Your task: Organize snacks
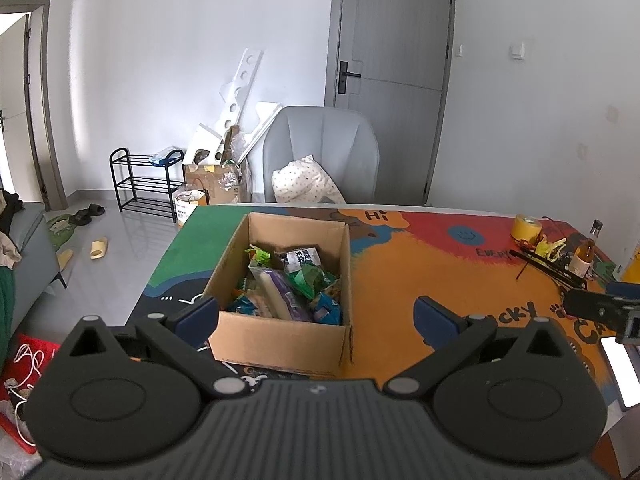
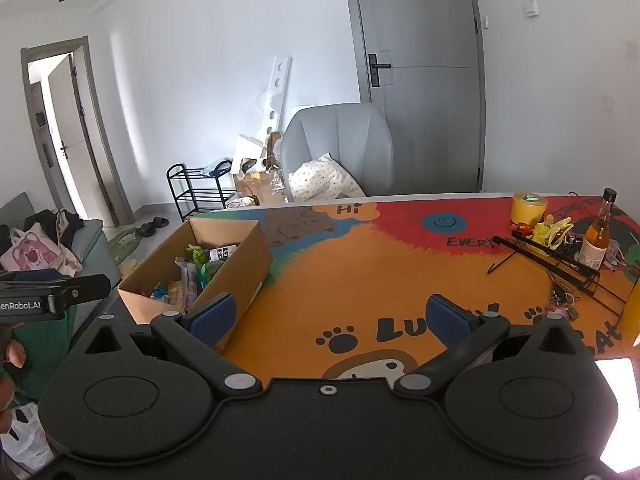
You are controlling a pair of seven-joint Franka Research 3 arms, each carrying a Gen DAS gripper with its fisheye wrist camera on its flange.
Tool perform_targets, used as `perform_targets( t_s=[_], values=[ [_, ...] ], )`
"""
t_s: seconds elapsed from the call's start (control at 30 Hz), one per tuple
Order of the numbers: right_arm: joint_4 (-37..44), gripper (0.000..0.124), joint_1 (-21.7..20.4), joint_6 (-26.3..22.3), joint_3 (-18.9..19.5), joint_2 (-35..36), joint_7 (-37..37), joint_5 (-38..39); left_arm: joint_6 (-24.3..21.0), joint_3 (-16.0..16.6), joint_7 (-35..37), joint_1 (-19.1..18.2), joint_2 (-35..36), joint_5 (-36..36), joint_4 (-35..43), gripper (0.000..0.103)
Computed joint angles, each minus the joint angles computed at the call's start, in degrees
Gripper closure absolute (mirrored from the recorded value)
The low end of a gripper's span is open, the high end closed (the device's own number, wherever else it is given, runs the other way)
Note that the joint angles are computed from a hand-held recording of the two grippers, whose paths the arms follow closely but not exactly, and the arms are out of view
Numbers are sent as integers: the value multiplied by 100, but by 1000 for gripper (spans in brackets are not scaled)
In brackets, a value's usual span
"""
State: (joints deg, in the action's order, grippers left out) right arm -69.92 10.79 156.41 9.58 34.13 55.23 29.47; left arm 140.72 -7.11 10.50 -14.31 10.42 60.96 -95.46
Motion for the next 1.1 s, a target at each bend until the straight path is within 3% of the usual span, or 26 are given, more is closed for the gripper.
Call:
perform_targets(
  t_s=[1.1],
  values=[
    [95, 21, 28, -105, -53, 57, 71, -100, 65, 28, 57, -8, 66, -53, 28, 0]
  ],
)
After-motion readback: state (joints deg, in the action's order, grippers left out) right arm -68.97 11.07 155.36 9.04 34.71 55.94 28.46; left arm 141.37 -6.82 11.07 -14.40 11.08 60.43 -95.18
